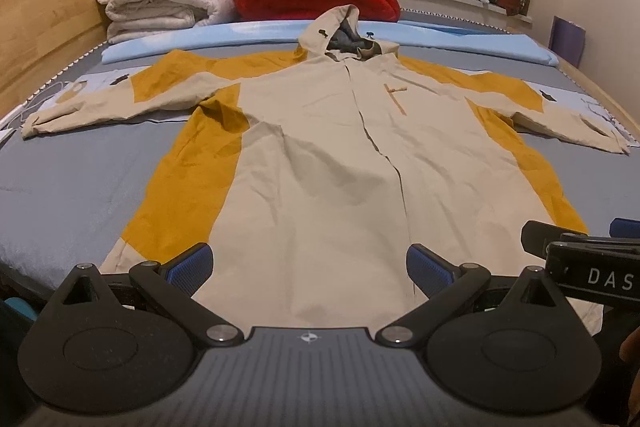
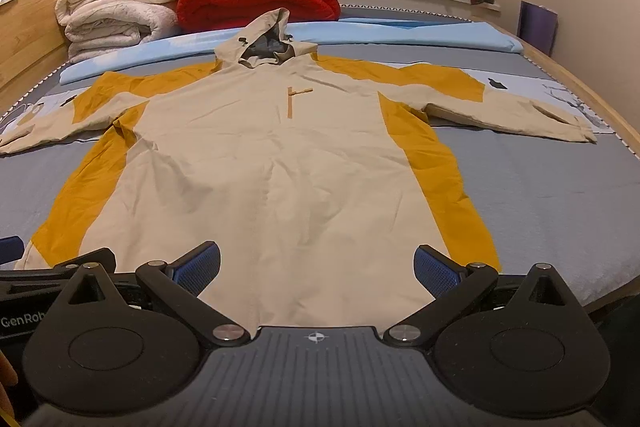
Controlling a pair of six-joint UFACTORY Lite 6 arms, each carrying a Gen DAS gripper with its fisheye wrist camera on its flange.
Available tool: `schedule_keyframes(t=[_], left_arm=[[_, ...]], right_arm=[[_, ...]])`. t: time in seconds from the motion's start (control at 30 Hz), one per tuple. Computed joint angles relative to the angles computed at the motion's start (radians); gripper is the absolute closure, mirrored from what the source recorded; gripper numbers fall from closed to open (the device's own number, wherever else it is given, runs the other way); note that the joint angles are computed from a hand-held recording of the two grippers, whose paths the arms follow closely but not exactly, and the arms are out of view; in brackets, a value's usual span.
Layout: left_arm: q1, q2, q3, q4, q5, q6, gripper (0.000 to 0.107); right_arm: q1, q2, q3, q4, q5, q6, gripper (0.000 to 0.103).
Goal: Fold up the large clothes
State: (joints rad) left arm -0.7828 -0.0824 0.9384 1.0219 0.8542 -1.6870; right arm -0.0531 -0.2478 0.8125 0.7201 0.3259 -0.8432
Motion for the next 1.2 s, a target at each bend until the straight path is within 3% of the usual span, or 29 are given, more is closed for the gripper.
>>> schedule_keyframes(t=[1.2], left_arm=[[0.012,0.004,-0.005,-0.018,-0.025,0.010,0.004]], right_arm=[[-0.005,0.009,0.004,0.015,0.002,-0.018,0.001]])
